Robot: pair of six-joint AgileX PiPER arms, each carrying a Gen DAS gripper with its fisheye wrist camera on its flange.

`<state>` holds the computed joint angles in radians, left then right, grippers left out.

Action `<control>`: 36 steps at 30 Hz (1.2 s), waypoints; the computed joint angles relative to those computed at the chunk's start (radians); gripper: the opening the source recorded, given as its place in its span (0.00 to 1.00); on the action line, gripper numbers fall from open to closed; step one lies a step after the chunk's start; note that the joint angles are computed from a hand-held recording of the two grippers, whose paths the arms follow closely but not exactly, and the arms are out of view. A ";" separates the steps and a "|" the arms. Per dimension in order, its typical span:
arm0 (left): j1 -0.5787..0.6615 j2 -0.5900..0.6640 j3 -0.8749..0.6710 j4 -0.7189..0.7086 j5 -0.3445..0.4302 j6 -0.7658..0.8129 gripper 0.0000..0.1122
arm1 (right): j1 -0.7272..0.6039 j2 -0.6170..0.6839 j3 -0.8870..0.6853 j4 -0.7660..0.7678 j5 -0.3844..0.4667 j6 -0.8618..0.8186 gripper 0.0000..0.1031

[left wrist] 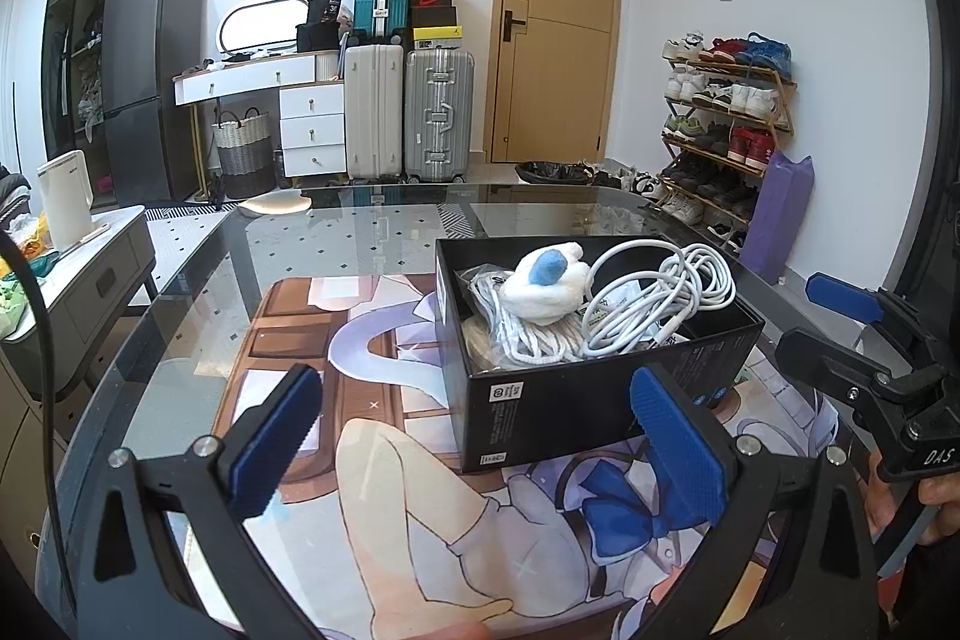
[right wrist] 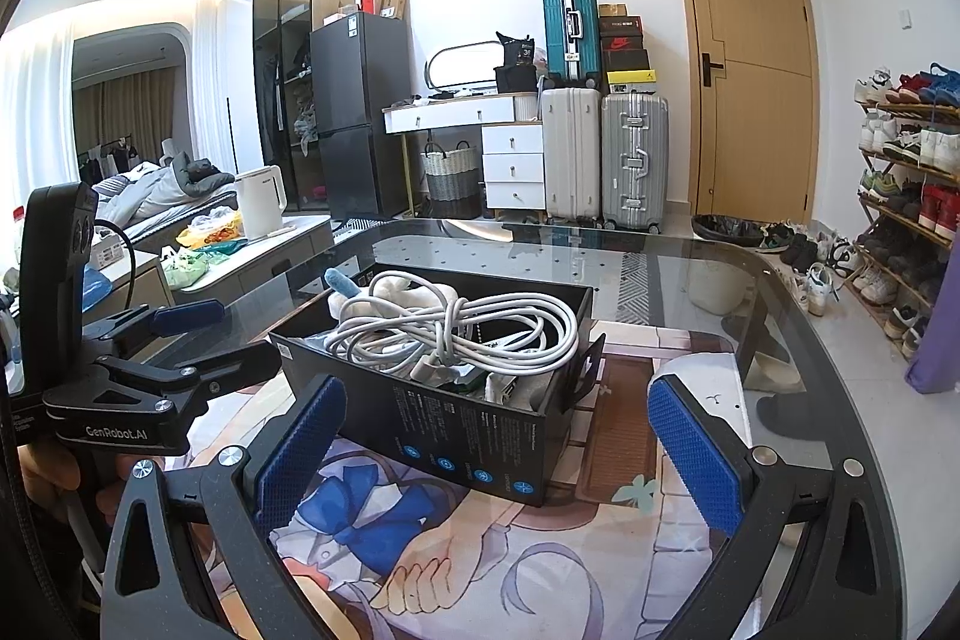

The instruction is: Organize soft objects

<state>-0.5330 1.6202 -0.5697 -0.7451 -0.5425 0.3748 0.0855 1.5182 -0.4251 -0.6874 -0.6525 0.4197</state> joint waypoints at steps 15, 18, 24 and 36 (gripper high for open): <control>0.001 0.001 0.001 0.004 -0.002 -0.005 0.92 | -0.002 -0.002 0.001 -0.003 -0.001 0.004 0.99; 0.002 0.001 0.002 0.008 -0.003 -0.006 0.92 | -0.002 -0.001 0.000 -0.005 0.000 0.004 0.99; 0.002 0.001 0.002 0.007 -0.003 -0.006 0.92 | -0.004 0.003 0.000 -0.003 -0.005 0.002 0.99; 0.002 0.001 0.002 0.007 -0.003 -0.006 0.92 | -0.006 0.003 0.001 -0.005 -0.007 0.001 0.99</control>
<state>-0.5307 1.6211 -0.5674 -0.7385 -0.5457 0.3689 0.0791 1.5210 -0.4238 -0.6927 -0.6592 0.4210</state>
